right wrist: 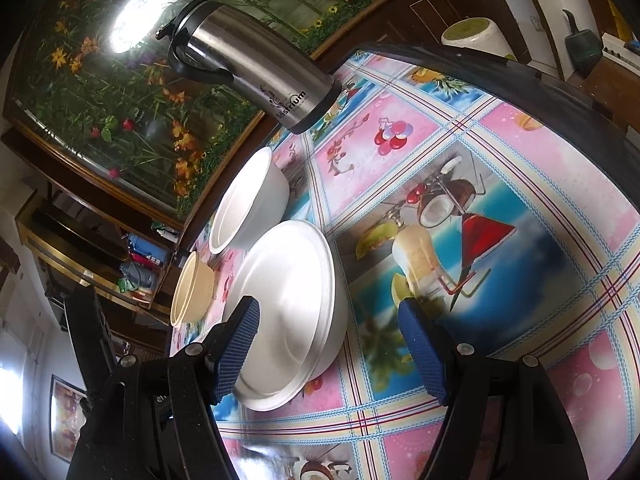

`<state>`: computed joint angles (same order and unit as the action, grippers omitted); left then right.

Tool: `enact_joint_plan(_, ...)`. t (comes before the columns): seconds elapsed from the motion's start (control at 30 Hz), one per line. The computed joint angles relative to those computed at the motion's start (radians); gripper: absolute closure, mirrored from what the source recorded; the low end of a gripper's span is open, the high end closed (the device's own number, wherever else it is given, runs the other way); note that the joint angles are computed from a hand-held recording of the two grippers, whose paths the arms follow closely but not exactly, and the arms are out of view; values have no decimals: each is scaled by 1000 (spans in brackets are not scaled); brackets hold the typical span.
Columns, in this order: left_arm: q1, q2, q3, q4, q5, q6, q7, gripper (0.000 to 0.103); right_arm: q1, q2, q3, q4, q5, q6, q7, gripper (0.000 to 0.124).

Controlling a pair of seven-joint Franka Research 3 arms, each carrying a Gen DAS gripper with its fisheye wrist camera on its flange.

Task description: Organize plates and bowls

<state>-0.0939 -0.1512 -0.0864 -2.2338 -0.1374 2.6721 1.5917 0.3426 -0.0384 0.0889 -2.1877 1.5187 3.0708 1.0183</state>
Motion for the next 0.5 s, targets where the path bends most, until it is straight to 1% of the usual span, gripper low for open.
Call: enact_joint_plan(0.5, -12, 1, 4, -13, -34, 25, 47, 19, 6, 16, 6, 2, -55, 35, 46, 49)
